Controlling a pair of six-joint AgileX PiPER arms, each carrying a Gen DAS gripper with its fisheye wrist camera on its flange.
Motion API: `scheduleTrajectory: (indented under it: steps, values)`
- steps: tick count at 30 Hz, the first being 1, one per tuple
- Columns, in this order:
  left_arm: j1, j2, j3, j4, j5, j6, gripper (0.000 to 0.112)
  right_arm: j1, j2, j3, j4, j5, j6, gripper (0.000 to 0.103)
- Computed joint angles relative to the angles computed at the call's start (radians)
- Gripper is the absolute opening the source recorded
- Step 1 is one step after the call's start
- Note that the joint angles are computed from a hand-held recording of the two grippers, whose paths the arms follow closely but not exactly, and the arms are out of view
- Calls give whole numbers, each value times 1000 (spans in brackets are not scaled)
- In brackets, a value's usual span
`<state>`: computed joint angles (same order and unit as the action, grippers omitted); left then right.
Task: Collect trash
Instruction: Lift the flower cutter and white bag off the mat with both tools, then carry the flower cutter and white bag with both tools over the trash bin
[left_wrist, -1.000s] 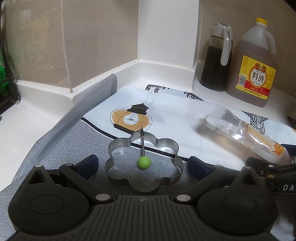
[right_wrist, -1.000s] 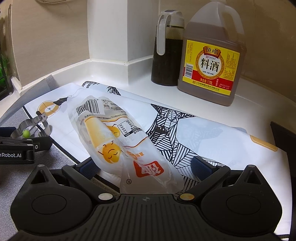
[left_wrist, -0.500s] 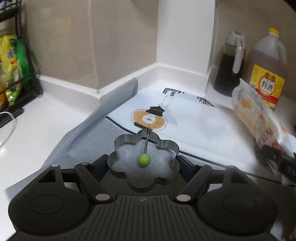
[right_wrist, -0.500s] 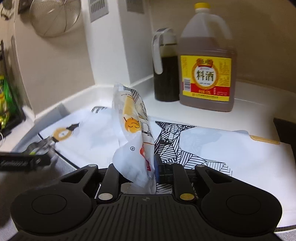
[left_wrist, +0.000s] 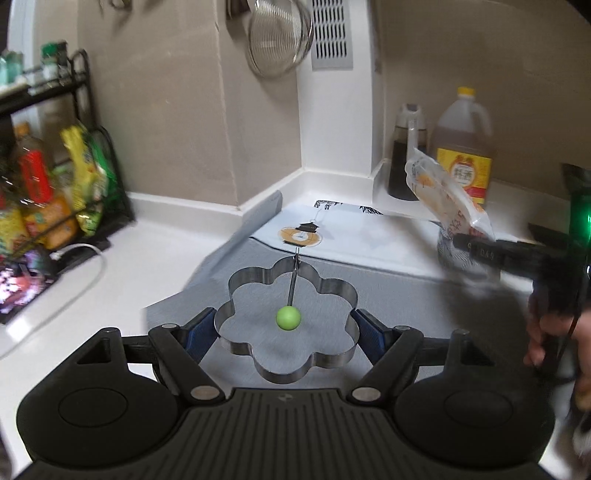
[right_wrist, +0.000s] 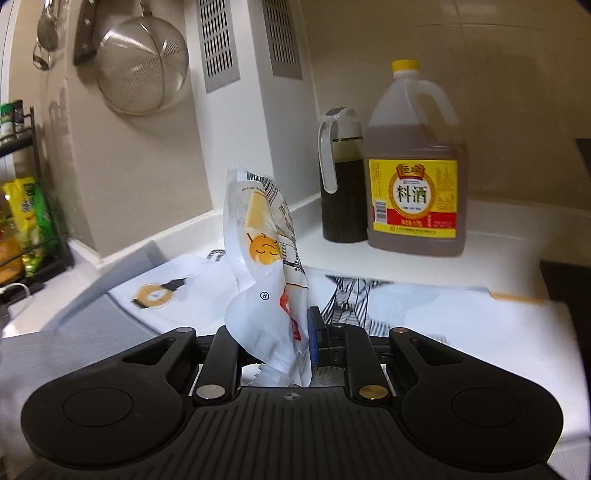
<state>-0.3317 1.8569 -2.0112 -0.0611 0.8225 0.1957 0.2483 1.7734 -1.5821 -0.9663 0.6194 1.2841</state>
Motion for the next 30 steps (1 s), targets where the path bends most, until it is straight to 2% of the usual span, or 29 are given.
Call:
scheduleTrajectory:
  steps: [2,5,9,12,16,19,23,30]
  values:
    - [34,-117,157,-28,-46,51,83,49,-89,94,-64,-6,79,19]
    - [83,-259,339,-48,-61,96,83,161,-228,223,-161,58,179,19]
    - [154,-439,574,-56,-100,142,84,327,-383,328,-126,158,193,19]
    - [252,-561,716,-162,-98,256,84,487,-448,367,-118,272,210,19]
    - [383,-691,855,-299,-61,420,84,717,-460,364,-120,448,240,19]
    - [481,-763,934,-389,-12,529,84,859,-437,340,-95,542,268,19]
    - [617,-835,1024,-501,33,677,84,959,-397,318,-34,581,291,19]
    - [789,-903,1107,-630,120,856,84,1016,-324,286,74,582,293,19]
